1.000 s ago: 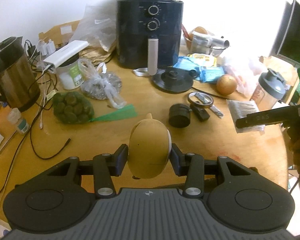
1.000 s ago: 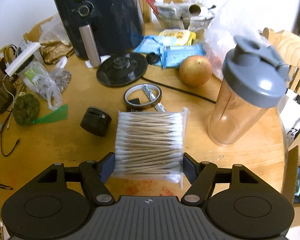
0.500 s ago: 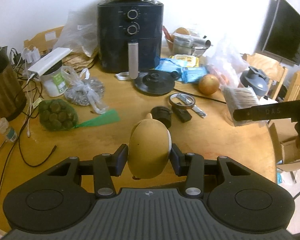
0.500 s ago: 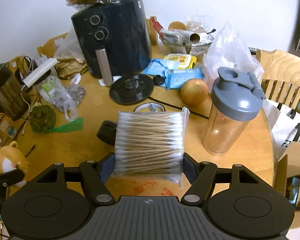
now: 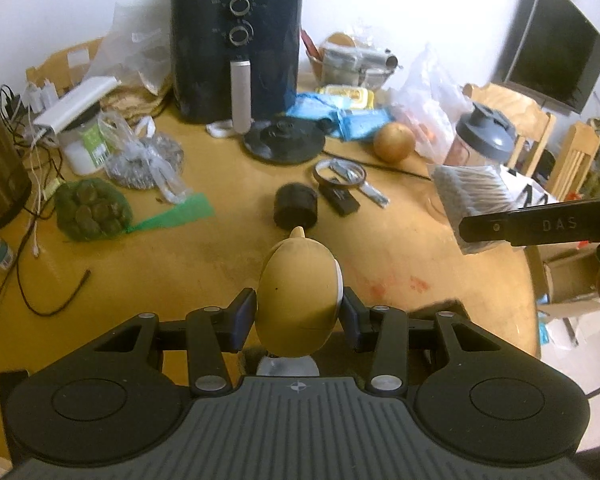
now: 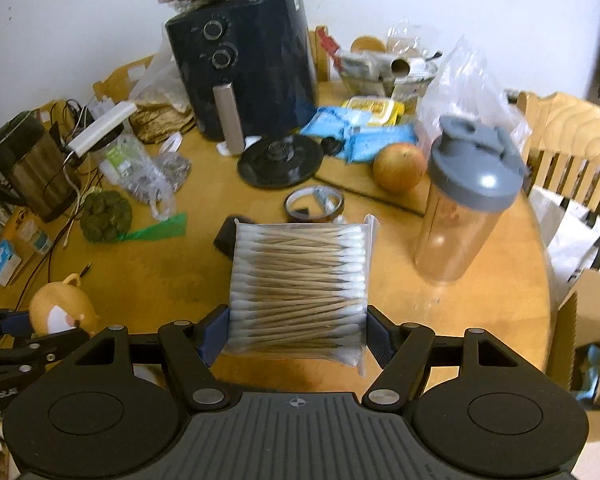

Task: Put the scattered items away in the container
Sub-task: 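Carry the swab bag with the right tool while the left tool carries the toy to the box, then open the right tool over the box while the left tool releases the toy into it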

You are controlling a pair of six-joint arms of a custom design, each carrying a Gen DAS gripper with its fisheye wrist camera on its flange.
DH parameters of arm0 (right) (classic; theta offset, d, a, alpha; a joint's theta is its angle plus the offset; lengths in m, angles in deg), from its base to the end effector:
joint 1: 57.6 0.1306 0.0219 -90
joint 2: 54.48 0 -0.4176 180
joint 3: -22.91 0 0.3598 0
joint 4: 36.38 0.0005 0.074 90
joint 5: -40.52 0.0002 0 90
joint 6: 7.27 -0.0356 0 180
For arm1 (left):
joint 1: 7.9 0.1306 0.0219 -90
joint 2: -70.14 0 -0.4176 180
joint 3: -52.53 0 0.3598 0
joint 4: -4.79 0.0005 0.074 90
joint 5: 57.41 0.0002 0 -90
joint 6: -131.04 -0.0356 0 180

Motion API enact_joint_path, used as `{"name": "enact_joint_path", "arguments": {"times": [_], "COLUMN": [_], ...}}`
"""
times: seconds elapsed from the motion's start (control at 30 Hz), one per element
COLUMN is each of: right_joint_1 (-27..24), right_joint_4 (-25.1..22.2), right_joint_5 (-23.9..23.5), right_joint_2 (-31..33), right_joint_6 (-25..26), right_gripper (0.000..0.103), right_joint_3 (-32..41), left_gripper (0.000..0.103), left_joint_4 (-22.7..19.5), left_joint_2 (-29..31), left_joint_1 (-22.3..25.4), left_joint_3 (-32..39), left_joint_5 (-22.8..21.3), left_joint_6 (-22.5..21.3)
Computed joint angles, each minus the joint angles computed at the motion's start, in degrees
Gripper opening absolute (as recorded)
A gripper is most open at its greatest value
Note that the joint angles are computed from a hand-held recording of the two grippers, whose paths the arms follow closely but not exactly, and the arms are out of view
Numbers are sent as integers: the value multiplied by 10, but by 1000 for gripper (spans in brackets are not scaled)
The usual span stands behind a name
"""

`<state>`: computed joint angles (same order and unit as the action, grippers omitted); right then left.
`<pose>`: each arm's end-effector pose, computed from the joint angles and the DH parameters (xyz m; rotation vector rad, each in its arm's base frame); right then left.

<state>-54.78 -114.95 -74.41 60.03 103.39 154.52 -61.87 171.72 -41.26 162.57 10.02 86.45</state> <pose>0.5882 0.0435 0.5229 -0.6592 2.4676 0.4564 0.4397 -0.2737 0.5017 -0.3989 2.4420 -0.0655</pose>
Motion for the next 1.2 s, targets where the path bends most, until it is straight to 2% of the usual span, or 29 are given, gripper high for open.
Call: {"name": "enact_joint_path", "arguments": {"times": [0.33,0.6,0.8,1.0,1.1,1.2], "right_joint_1": [-1,-3,-4,-4,-4,-3], "right_joint_4": [-35,-67,-82,-94,-99,-103], "right_joint_5": [-2,-3,-1,6,4,3], "right_joint_2": [-22,-34,-41,-40,-40,-42], "right_joint_6": [33,54,67,74,79,83], "right_gripper": [73,73,73,73,73,73], "right_joint_3": [-57,-89,-101,-103,-105,-109], "left_gripper": [44,44,44,45,45,45], "left_joint_4": [3,-2,16,29,16,33], "left_joint_2": [-1,2,2,5,10,-1], "left_joint_1": [-15,-24,-27,-24,-23,-25], "left_joint_3": [-32,-34,-38,-44,-37,-49], "left_joint_5": [47,62,75,110,116,103], "left_joint_6": [24,35,35,45,55,64]}}
